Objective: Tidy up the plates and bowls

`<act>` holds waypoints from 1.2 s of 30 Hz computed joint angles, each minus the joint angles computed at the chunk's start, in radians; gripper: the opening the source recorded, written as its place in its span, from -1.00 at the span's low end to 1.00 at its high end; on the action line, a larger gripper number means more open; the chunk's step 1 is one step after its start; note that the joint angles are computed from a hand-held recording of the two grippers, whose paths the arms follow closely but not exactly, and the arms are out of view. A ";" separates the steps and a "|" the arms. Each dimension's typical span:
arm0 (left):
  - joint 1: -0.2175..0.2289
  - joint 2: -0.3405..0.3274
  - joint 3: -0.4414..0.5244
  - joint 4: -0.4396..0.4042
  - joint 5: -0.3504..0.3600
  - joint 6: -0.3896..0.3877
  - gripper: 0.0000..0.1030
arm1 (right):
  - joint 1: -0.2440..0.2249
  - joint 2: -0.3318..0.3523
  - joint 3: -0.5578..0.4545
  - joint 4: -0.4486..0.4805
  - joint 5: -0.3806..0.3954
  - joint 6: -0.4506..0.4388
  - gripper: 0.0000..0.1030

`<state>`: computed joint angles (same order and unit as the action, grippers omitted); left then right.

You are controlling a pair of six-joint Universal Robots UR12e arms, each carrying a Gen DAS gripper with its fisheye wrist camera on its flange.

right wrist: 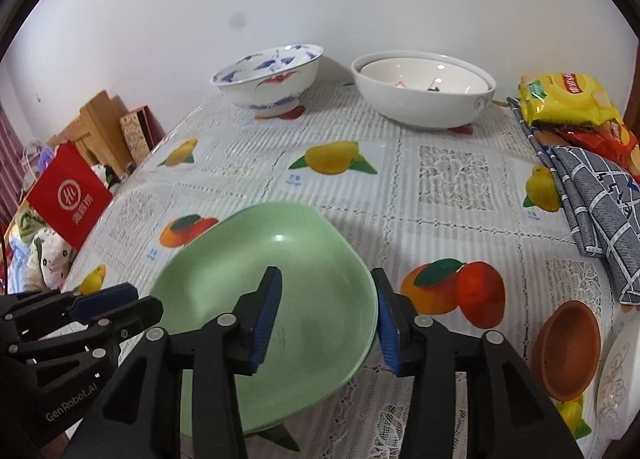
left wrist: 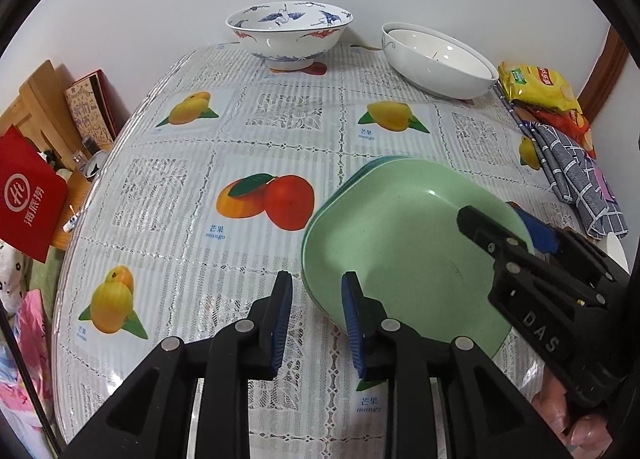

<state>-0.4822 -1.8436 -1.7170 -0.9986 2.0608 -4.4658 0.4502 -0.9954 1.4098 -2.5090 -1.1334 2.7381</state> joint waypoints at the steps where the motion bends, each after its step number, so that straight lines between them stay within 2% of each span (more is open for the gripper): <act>1: -0.001 0.000 0.001 -0.002 0.001 -0.002 -0.53 | -0.002 0.001 -0.001 -0.002 0.002 0.006 -0.12; 7: -0.006 0.001 0.011 -0.022 0.010 -0.008 -0.53 | -0.017 0.006 -0.017 0.039 0.059 0.040 -0.12; 11: -0.013 0.005 0.018 -0.036 0.023 -0.008 -0.53 | -0.026 -0.001 -0.019 0.040 0.070 0.050 -0.12; 19: -0.032 0.008 0.041 -0.036 0.061 0.011 -0.53 | -0.071 -0.044 -0.006 -0.009 0.087 0.113 -0.12; 21: -0.040 0.001 0.055 -0.029 0.081 0.024 -0.52 | -0.083 -0.061 0.004 -0.041 0.059 0.145 -0.12; 24: -0.052 -0.018 0.087 -0.014 0.104 0.057 -0.41 | -0.110 -0.090 0.035 -0.132 0.030 0.200 -0.10; 27: -0.069 -0.044 0.125 0.001 0.131 0.099 -0.40 | -0.131 -0.114 0.059 -0.201 -0.025 0.231 0.03; 29: -0.076 -0.062 0.149 0.014 0.137 0.120 -0.39 | -0.148 -0.131 0.090 -0.282 -0.077 0.264 0.08; 31: -0.084 -0.084 0.175 0.029 0.140 0.141 -0.35 | -0.172 -0.147 0.118 -0.324 -0.098 0.307 0.26; 33: -0.092 -0.109 0.202 0.044 0.139 0.163 -0.35 | -0.193 -0.160 0.138 -0.333 -0.106 0.336 0.35; 36: -0.102 -0.144 0.243 0.041 0.149 0.185 -0.35 | -0.225 -0.179 0.169 -0.317 -0.132 0.359 0.35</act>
